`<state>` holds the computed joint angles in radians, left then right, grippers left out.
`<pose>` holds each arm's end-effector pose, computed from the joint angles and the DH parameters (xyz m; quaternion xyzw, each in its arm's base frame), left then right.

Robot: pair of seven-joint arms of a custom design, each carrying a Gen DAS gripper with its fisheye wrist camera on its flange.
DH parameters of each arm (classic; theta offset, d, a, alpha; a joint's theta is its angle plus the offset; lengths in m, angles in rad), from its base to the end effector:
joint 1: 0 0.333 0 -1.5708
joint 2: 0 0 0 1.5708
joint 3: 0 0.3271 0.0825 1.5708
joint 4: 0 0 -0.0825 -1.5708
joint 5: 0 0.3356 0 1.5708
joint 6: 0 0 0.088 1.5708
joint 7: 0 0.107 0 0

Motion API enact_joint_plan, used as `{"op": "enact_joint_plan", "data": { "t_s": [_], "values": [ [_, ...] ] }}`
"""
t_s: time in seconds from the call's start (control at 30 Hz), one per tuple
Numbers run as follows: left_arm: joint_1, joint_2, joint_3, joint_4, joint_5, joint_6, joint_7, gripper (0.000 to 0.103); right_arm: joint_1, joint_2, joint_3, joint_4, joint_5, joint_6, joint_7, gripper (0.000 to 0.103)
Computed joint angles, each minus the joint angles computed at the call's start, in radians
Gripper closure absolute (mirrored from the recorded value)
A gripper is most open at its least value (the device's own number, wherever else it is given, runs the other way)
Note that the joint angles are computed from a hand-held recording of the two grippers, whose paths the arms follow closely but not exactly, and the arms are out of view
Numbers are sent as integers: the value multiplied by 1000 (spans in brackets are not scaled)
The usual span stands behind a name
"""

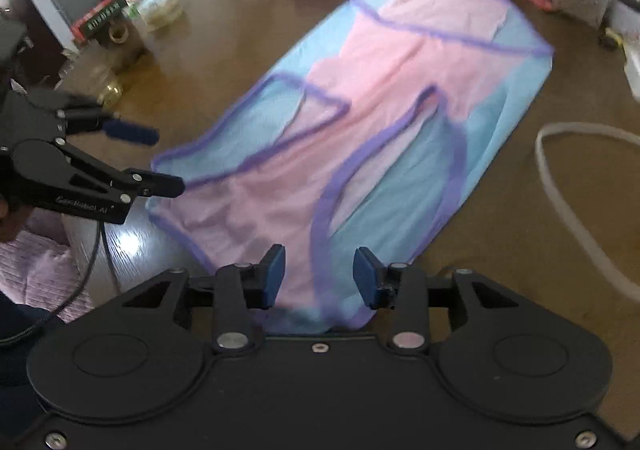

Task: Fold clothes

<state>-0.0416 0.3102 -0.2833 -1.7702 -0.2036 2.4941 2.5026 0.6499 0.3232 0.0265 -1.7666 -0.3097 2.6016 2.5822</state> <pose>0.6070 -0.1821 0.4717 -0.2318 0.9431 -0.2001 0.1298 0.4989 0.4058 0.4712 -0.6406 0.7180 -0.0915 0.2563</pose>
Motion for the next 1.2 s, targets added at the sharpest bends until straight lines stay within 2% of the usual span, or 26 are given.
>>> {"op": "enact_joint_plan", "data": {
  "t_s": [0.03,0.07,0.1,0.13,0.2,0.33,0.37,0.43,0.47,0.5,0.53,0.57,0.6,0.63,0.73,0.8,0.87,0.93,1.0,1.07,1.13,1.2],
  "values": [
    [4,1,-8,-3,-4,-4,29,71,17,4,-9,-2,-16,-2,38,67],
    [3,6,-8,5,-1,-26,32,84,32,7,-16,-4,-34,-3,76,71],
    [-2,13,-1,22,10,-55,13,92,45,2,-25,-15,-61,0,106,75],
    [-4,14,6,27,12,-65,-6,92,56,-3,-31,-24,-86,-1,135,93],
    [-5,14,15,17,15,-38,-33,93,58,-15,-20,-19,-99,-63,140,97],
    [-9,31,37,46,40,-31,-145,89,49,-34,1,-19,-124,-113,166,95],
    [-4,32,34,50,40,-35,-153,85,55,-32,2,0,-151,-127,176,88],
    [11,28,20,49,29,-47,-132,58,58,-22,8,31,-184,-131,175,76],
    [16,20,15,36,26,-40,-117,51,59,-9,13,54,-185,-140,169,76],
    [19,9,10,15,24,-25,-98,50,56,0,20,64,-172,-142,159,76],
    [18,2,9,1,23,-18,-88,54,53,2,25,60,-156,-144,153,76],
    [16,0,12,-4,28,-33,-93,65,50,5,29,57,-140,-146,147,77],
    [20,-1,10,-2,14,-59,-94,86,48,7,32,53,-123,-147,141,77],
    [25,-4,12,1,0,-84,-102,89,48,8,35,47,-109,-149,136,79],
    [21,-5,24,7,5,-101,-113,88,49,-21,42,16,-84,-170,126,79],
    [21,-1,28,26,2,-120,-125,87,44,-36,53,18,-59,-203,101,74],
    [27,5,27,51,-27,-131,-143,82,44,-40,50,35,-73,-226,94,59],
    [34,13,25,78,-59,-141,-168,62,51,-41,34,62,-143,-231,94,44],
    [28,29,29,107,-69,-138,-215,54,42,-31,21,98,-206,-218,66,42],
    [5,44,42,121,-26,-118,-275,54,26,-4,10,149,-237,-203,24,42],
    [-18,64,57,138,36,-110,-346,54,-6,54,13,240,-239,-207,-28,42],
    [-28,75,66,146,82,-114,-403,54,-33,159,-18,394,-193,-193,-151,42]
  ]
}}
